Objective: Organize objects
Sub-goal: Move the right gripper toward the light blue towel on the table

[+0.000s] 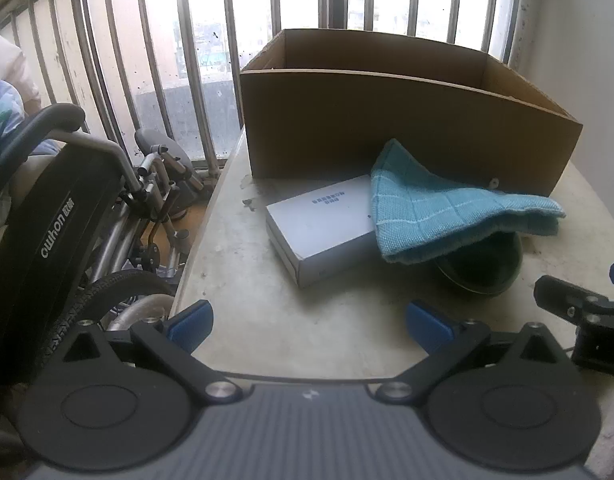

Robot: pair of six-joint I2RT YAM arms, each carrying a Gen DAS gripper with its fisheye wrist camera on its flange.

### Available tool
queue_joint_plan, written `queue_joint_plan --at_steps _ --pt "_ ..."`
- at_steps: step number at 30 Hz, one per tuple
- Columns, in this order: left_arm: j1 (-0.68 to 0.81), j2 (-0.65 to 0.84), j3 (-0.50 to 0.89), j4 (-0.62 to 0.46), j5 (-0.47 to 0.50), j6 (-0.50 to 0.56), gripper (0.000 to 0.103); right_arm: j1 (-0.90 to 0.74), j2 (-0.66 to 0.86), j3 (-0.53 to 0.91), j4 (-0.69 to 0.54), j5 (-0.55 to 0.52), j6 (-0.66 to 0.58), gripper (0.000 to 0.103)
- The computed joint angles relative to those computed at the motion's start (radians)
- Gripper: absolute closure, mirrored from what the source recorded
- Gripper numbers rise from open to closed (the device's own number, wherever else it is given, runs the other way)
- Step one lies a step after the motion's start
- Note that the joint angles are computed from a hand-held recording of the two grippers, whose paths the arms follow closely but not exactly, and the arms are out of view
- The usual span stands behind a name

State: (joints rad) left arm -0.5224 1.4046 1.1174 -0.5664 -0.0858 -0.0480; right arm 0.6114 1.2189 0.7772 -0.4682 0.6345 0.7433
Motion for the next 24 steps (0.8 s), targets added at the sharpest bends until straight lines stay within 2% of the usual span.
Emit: queue_joint_plan --at_steps 11,24 --pt "-0.013 0.006 0.006 0.009 -0.014 0.007 0.0 -0.003 -0.006 -0.007 0.01 0.0 -0.006 0.001" --pt "-0.032 0.057 0.082 -0.003 -0.036 0.011 0.0 -0.101 -0.012 -0.003 0.071 -0.067 -0.094 0.001"
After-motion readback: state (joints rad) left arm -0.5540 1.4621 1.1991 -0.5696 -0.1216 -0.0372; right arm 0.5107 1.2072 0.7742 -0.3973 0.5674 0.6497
